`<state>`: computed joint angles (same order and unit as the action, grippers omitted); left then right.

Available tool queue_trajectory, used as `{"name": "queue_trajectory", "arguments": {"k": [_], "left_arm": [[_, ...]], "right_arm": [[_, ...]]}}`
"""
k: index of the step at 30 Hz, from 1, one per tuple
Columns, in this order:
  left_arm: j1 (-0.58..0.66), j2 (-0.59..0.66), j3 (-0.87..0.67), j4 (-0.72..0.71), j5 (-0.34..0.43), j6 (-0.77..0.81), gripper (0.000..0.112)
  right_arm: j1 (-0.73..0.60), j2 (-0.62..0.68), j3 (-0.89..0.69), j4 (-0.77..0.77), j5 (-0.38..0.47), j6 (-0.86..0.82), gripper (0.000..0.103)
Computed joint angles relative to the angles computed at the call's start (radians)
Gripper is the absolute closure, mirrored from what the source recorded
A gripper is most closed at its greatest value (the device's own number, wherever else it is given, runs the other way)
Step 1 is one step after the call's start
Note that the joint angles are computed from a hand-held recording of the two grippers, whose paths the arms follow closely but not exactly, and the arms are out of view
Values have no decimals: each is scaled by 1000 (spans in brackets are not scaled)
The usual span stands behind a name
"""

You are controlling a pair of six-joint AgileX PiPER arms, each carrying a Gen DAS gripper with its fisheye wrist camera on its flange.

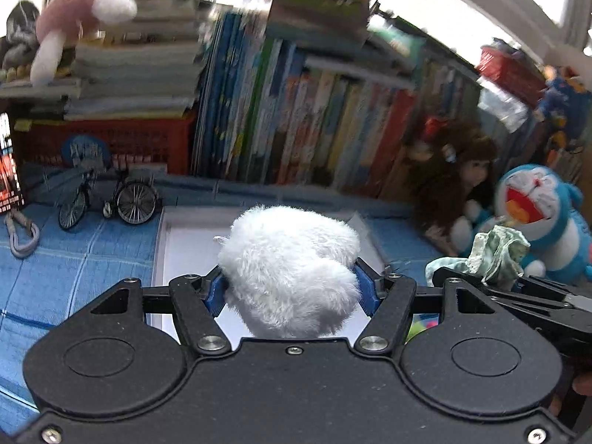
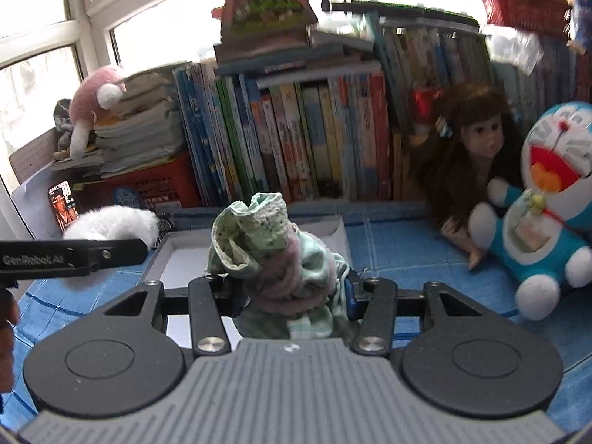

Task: Organize soft objects
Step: 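Carry white plush with left gripper while right gripper carries plaid bundle to white tray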

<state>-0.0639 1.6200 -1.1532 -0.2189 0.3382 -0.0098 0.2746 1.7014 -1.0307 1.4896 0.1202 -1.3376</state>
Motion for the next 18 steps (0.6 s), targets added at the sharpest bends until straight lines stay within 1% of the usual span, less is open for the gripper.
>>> {"name": "queue_trajectory", "arguments": {"k": [3,5,7,12,16,18], "left_arm": [[-12,93,-71,88,44,-88,49],[-24,143,-107,136,60,-136,49],[-32,178,-124,166,59,-163,49],[-44,253,-174,236,80,-227,49],[-39,292,-203,252,105,-221,49],[-35,313,-221,263,124,-229,49]], "right_arm": [[1,72,-60,-236,29,227,49],[7,117,-103,-401,43,386,49],[15,162,-149,-558,58,537,49],[30,249,-240,-813,95,792,48],[28,305,-302,-926,132,914,48],[29,328,-329,-1007,151,999,48]]}}
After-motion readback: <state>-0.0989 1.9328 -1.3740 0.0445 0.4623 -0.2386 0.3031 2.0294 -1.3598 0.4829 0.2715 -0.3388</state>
